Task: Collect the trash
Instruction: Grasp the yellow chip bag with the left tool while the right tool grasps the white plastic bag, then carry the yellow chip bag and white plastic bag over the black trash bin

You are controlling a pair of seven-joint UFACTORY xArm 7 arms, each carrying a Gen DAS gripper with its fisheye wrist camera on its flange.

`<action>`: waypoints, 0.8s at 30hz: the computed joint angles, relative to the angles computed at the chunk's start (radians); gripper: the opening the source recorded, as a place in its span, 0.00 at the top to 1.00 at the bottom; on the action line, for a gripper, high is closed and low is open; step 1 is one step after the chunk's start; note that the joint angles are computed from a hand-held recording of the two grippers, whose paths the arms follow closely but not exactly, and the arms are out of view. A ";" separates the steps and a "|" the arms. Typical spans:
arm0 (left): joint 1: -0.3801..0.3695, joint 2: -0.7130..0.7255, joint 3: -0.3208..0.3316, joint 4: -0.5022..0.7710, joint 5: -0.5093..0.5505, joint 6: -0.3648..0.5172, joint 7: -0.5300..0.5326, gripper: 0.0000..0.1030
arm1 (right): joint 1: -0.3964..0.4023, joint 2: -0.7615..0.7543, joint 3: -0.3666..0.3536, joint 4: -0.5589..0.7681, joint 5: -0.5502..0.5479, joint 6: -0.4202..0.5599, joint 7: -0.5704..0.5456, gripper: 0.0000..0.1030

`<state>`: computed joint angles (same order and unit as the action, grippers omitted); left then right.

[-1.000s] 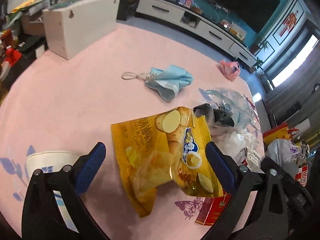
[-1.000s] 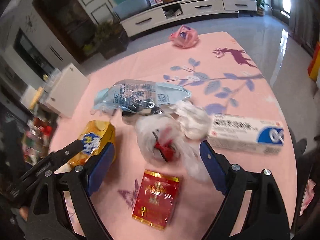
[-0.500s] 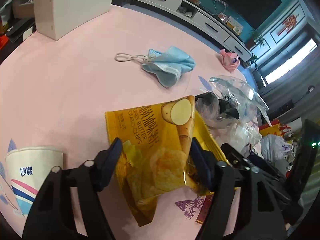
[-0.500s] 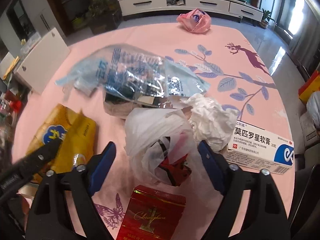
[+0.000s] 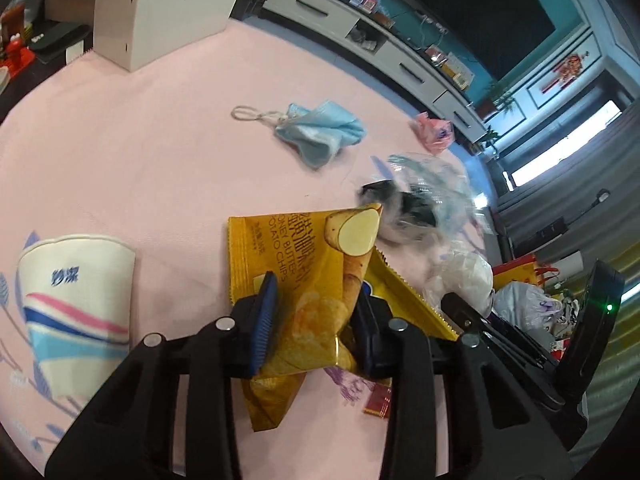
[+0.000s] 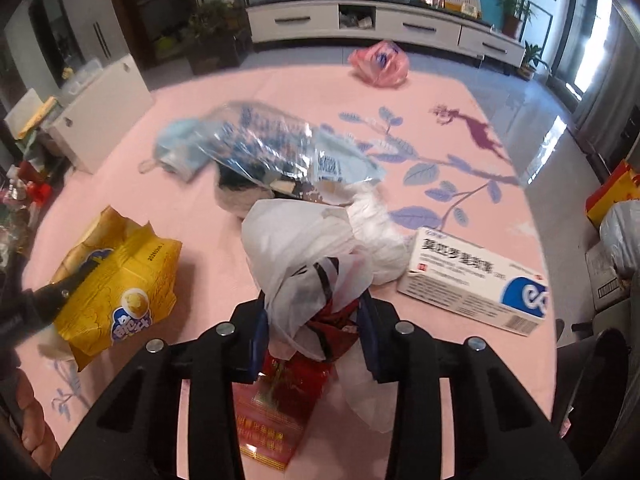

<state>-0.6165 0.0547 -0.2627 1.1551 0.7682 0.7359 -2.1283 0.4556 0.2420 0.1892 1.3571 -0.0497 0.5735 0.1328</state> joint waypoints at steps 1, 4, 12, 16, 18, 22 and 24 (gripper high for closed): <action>-0.005 -0.003 -0.004 0.008 0.004 0.012 0.001 0.65 | -0.010 -0.031 0.006 -0.030 0.021 -0.020 -0.017 0.63; -0.022 -0.013 -0.018 0.043 0.030 0.063 -0.008 0.65 | -0.032 -0.100 0.015 -0.096 0.076 -0.062 -0.057 0.62; -0.072 -0.010 -0.056 0.154 0.117 0.190 -0.020 0.65 | -0.068 -0.225 0.015 -0.208 0.279 -0.124 -0.190 0.62; -0.100 0.015 -0.055 0.213 0.149 0.220 -0.010 0.65 | -0.069 -0.276 0.004 -0.251 0.352 -0.150 -0.249 0.62; -0.116 0.028 -0.052 0.239 0.160 0.231 -0.002 0.65 | -0.065 -0.297 -0.004 -0.265 0.399 -0.153 -0.287 0.62; -0.140 0.051 -0.041 0.280 0.177 0.220 0.015 0.65 | -0.058 -0.342 -0.019 -0.299 0.452 -0.172 -0.326 0.62; -0.152 0.060 -0.035 0.298 0.186 0.224 0.017 0.65 | -0.056 -0.359 -0.027 -0.312 0.467 -0.180 -0.332 0.62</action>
<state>-0.7689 0.1144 -0.2973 1.4532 0.9543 0.9598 -2.1113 0.3997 -0.1165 0.1618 1.0455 0.4177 0.3937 -0.1991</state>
